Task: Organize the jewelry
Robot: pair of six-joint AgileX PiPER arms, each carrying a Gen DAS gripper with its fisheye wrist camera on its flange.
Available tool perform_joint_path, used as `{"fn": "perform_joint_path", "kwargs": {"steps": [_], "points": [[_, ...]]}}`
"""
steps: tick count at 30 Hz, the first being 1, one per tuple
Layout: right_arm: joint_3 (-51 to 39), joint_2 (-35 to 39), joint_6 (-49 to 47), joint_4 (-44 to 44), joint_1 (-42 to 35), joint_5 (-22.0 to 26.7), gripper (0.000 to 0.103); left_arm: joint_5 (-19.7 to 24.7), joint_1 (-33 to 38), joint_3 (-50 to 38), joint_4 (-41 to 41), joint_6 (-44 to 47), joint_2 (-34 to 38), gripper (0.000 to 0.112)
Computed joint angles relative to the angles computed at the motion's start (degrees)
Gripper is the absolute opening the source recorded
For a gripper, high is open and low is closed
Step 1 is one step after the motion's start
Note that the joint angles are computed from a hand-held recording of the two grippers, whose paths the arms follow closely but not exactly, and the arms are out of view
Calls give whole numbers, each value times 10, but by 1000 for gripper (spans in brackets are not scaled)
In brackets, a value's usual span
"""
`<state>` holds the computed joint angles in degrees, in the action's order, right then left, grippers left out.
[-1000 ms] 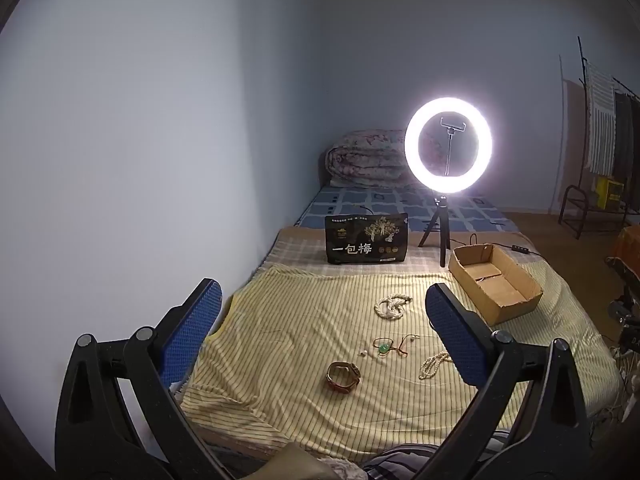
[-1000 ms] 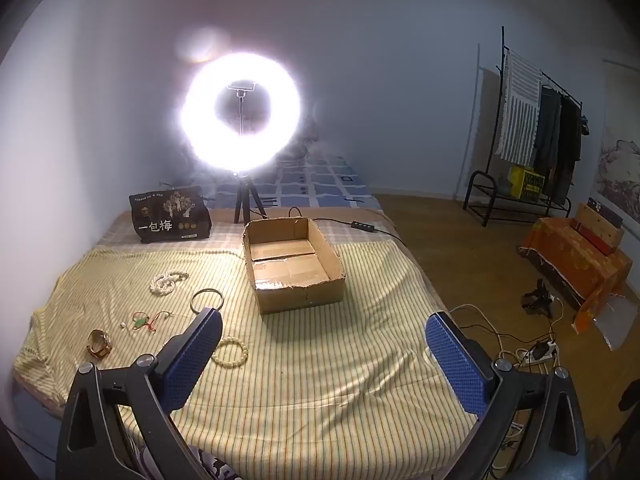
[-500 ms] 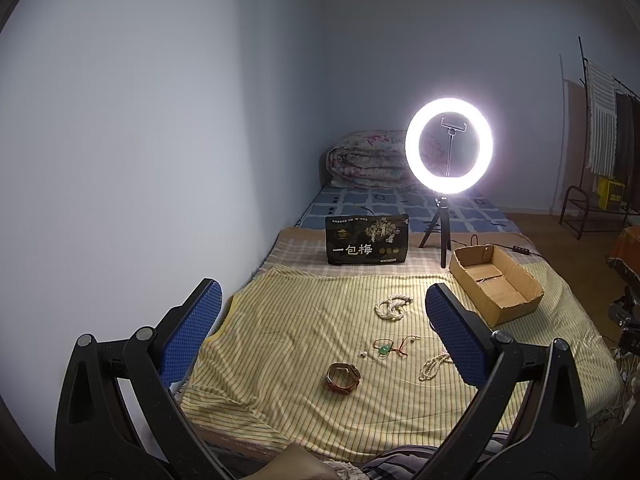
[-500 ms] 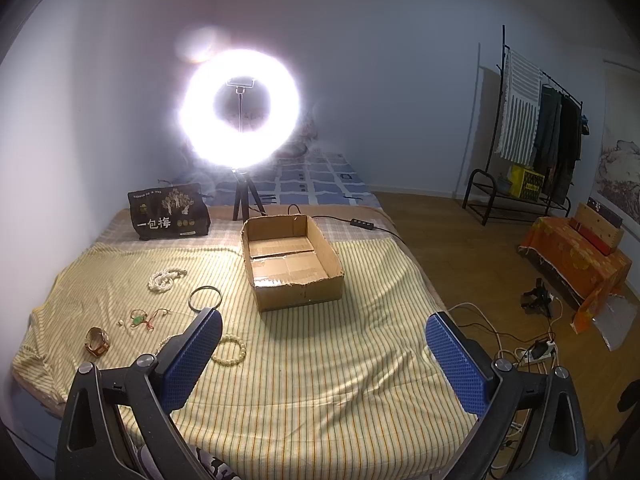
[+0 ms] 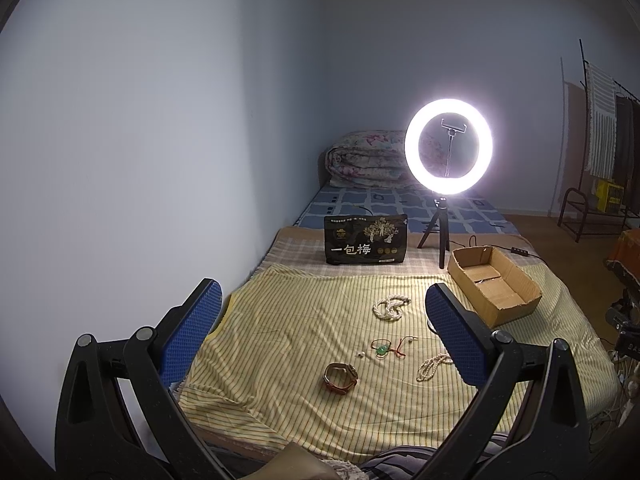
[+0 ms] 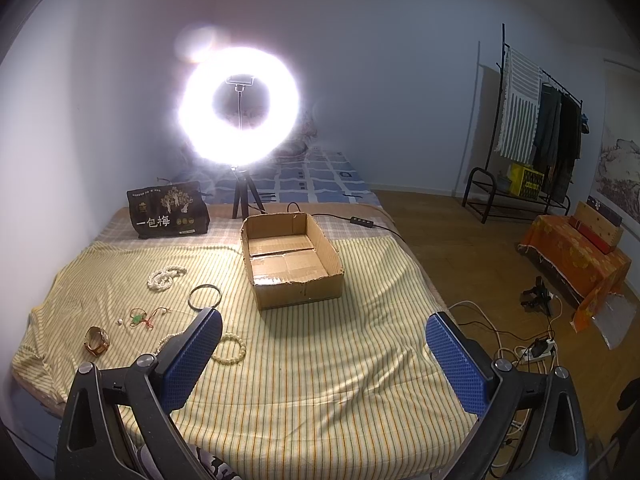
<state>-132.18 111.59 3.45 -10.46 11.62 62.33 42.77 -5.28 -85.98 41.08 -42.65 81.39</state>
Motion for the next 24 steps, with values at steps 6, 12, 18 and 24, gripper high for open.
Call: {"fn": "perform_joint_path", "kwargs": {"steps": [6, 12, 18, 24], "points": [[1, -1, 1, 1, 0, 0, 103, 2, -3, -2, 4, -5, 2, 103], [18, -9, 1, 2, -2, -8, 103, 4, -5, -5, 7, -9, 5, 103], [13, -6, 1, 2, -2, -5, 103, 5, -4, -7, 5, -7, 5, 103], [13, -6, 1, 2, -2, -5, 103, 5, -3, -9, 4, -7, 6, 103]]}}
